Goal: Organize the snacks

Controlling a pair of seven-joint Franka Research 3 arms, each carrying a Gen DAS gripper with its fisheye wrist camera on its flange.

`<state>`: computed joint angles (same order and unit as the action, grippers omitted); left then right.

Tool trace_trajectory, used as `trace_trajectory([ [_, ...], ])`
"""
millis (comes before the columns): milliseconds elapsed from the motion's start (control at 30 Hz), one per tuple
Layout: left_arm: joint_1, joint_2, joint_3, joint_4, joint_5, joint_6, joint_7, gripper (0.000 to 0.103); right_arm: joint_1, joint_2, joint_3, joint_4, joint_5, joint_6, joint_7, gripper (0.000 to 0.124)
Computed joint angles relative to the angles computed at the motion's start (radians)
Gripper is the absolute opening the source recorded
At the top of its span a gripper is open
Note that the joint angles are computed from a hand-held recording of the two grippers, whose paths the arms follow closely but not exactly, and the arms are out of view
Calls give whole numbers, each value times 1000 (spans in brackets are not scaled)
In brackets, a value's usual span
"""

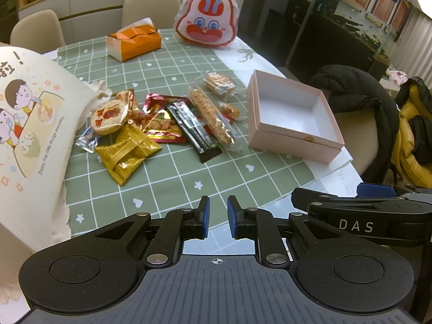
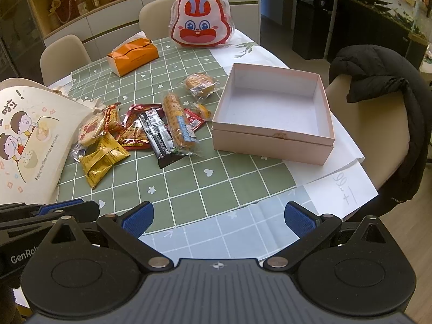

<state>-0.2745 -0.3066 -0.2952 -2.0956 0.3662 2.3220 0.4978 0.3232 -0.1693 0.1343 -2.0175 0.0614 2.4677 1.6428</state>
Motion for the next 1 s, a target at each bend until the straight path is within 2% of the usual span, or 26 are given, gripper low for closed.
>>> trace_trajectory([
  [767,-1,12,2,5,-2,2,1,19,-1,18,-5,13,7,-7,2,103],
  [900,1,22,7,9,-9,1,7,19,3,25,-9,14,23,9,-20,103],
  [1000,5,29,15,12,-17,-3,14,19,4,37,-5,9,11,58,-31,103],
])
